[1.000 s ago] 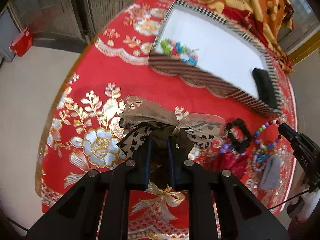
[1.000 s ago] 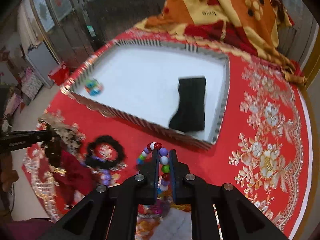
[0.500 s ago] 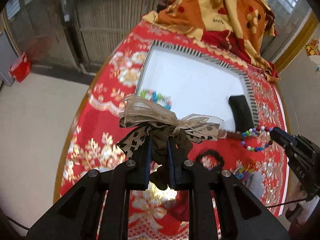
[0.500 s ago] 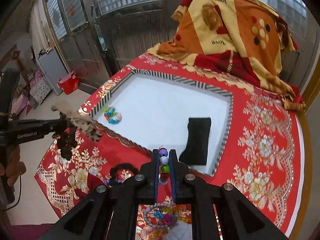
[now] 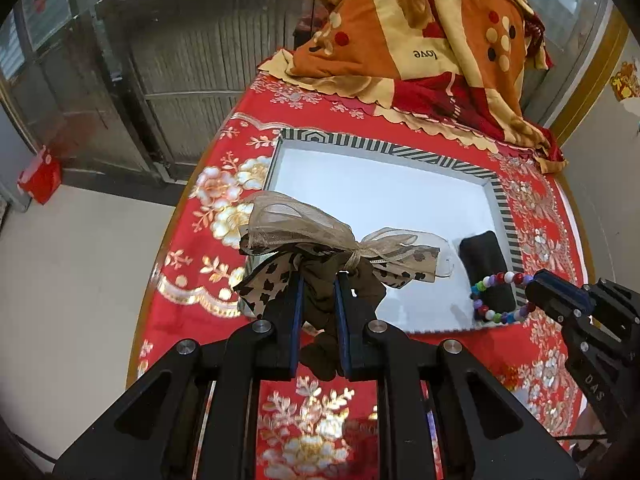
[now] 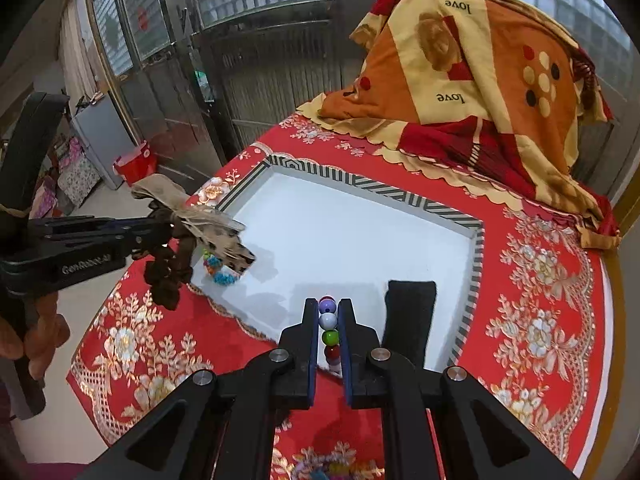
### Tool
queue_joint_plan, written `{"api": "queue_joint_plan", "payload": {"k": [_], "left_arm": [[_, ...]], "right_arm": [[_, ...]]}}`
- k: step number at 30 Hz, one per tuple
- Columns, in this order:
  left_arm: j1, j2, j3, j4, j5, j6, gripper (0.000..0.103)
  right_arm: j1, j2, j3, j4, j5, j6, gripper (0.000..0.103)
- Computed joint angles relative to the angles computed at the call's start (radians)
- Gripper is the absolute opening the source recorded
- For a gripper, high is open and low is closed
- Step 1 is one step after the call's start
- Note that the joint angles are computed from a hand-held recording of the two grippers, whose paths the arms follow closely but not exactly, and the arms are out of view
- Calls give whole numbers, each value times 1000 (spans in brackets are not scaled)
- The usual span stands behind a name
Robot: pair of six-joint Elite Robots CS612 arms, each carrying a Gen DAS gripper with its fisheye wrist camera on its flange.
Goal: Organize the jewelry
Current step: 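Carry both items into the white tray and open both grippers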
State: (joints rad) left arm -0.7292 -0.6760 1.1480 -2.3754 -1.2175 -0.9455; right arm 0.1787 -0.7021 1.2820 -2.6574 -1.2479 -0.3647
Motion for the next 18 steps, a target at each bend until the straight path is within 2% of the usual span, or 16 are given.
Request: {"api": "queue_joint_plan", "payload": {"k": [6, 14, 18], "left_arm": [[18, 40, -58, 24, -29, 33, 14], [34, 77, -110, 44, -61, 63, 14], [46, 97, -139, 50, -94, 67, 14]], "right_arm": [[10, 40, -62, 52, 3, 28, 9], [26, 70, -109, 97, 10, 40, 9], [30, 82, -131, 120, 40, 53, 9]]}}
